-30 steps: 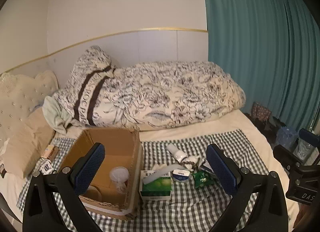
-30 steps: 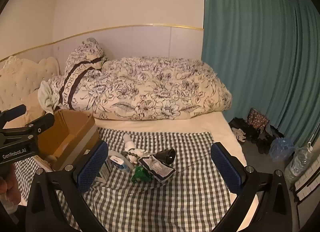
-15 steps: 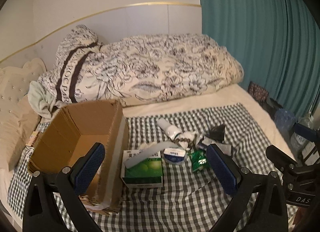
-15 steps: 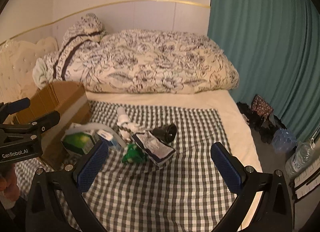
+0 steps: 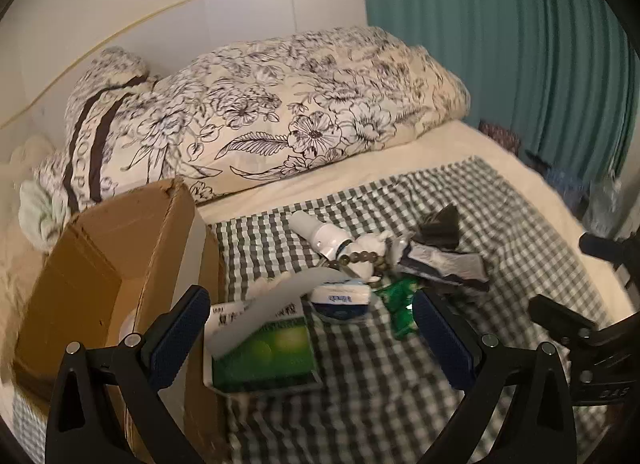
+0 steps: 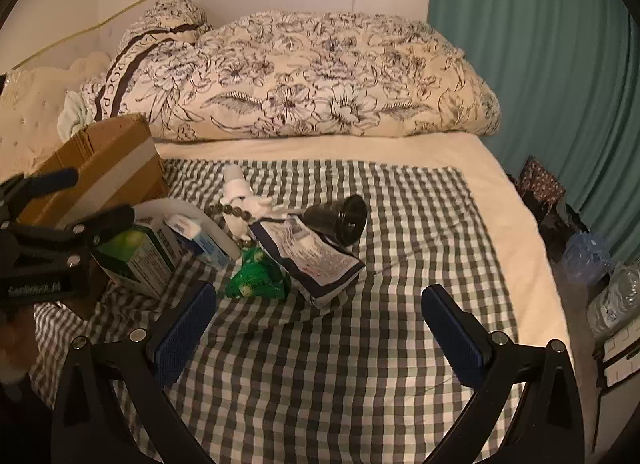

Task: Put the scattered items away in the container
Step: 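Grasp the white snack bag with the right tool while the left grasps the curved plastic piece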

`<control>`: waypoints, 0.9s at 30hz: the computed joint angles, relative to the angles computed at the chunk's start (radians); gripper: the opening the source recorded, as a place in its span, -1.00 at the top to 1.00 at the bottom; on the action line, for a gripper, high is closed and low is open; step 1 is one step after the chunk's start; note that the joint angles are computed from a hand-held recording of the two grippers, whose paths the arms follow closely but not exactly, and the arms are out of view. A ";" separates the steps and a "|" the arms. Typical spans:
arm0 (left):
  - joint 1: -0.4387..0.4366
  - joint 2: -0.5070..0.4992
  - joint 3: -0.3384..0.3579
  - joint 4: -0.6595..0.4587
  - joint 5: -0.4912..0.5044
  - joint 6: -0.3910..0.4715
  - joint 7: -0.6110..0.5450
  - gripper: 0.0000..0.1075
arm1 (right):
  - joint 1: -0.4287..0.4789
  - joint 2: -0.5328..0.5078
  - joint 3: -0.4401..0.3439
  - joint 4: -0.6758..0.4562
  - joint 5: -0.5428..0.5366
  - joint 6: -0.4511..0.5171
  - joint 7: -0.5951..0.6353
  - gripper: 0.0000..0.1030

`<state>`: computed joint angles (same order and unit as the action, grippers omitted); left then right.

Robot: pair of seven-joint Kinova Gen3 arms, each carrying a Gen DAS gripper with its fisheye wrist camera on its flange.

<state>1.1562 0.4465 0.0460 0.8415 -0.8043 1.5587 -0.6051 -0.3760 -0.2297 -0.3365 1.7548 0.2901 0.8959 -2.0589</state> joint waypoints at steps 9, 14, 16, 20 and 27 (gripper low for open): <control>-0.090 0.020 0.010 0.026 0.077 -0.054 -0.182 -0.79 | 0.001 0.036 0.055 0.061 -0.069 -0.092 0.044 -1.00; -0.167 0.029 0.006 0.019 0.174 -0.035 -0.180 -0.27 | 0.001 0.067 0.048 0.069 -0.042 -0.116 0.025 -1.00; -0.184 0.037 0.008 0.017 0.199 -0.027 -0.188 -0.24 | -0.004 0.084 0.047 0.066 -0.029 -0.119 0.013 -1.00; -0.186 0.038 0.007 0.028 0.208 -0.047 -0.194 -0.24 | -0.024 0.119 0.045 0.060 0.004 -0.125 -0.024 -1.00; -0.201 0.010 0.017 0.085 0.223 -0.108 -0.160 0.62 | -0.081 0.171 0.038 0.039 0.148 -0.120 -0.138 -1.00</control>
